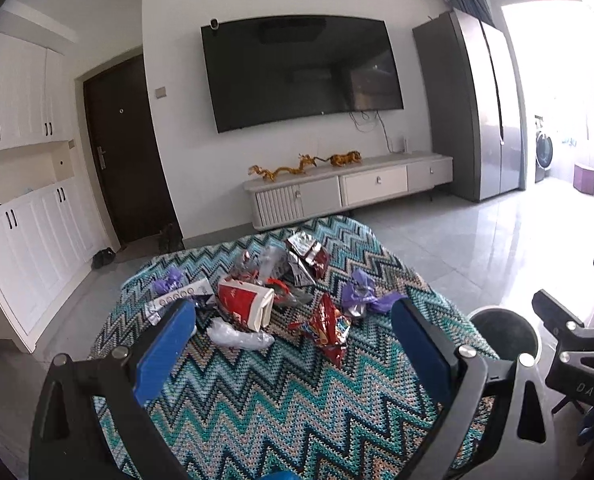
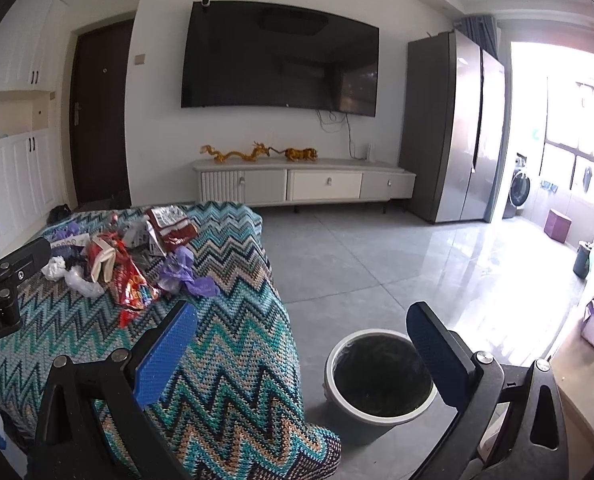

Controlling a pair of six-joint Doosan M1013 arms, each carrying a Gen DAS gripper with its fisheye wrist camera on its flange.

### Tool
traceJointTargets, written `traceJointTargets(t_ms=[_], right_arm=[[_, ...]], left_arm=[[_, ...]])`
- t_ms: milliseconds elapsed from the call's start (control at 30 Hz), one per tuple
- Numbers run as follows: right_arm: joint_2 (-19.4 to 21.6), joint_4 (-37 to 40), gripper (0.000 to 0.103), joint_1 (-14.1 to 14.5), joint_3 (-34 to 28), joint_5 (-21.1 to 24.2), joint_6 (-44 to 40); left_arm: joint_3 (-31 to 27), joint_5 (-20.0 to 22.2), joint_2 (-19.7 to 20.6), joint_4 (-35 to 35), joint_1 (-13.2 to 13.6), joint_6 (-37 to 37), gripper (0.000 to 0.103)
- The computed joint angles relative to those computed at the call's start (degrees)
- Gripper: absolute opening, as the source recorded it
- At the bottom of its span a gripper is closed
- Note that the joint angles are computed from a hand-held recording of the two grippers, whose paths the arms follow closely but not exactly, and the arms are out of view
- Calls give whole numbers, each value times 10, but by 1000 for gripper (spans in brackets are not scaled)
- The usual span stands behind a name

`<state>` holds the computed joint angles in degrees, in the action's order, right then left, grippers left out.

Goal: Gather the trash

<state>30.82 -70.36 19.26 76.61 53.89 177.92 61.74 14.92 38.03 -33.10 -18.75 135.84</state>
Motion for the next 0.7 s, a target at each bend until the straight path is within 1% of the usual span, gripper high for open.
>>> traceJointTargets(t_ms=[67, 133, 200, 300, 333, 433, 700], right_arm=[[-5, -13, 103, 4, 4, 3, 7], [-8, -25, 103, 8, 7, 6, 15], [-13, -40, 103, 12, 13, 11, 26], [-19, -59, 103, 18, 18, 16, 37], [-21, -64, 103, 20, 20, 16, 39], [-27, -80, 103, 25, 27, 19, 51], [-39, -121, 103, 37, 42, 28, 80]], left_arm=[[10, -10, -8, -38, 1, 35, 99], [25, -24, -18, -104, 3, 95, 99], [33, -32, -24, -151, 5, 136, 99], [48, -43, -36, -258, 8, 232, 99], [55, -48, -41, -308, 9, 279, 99], [68, -53, -51, -405, 12, 368, 99], [96, -55, -70, -626, 16, 579, 99]])
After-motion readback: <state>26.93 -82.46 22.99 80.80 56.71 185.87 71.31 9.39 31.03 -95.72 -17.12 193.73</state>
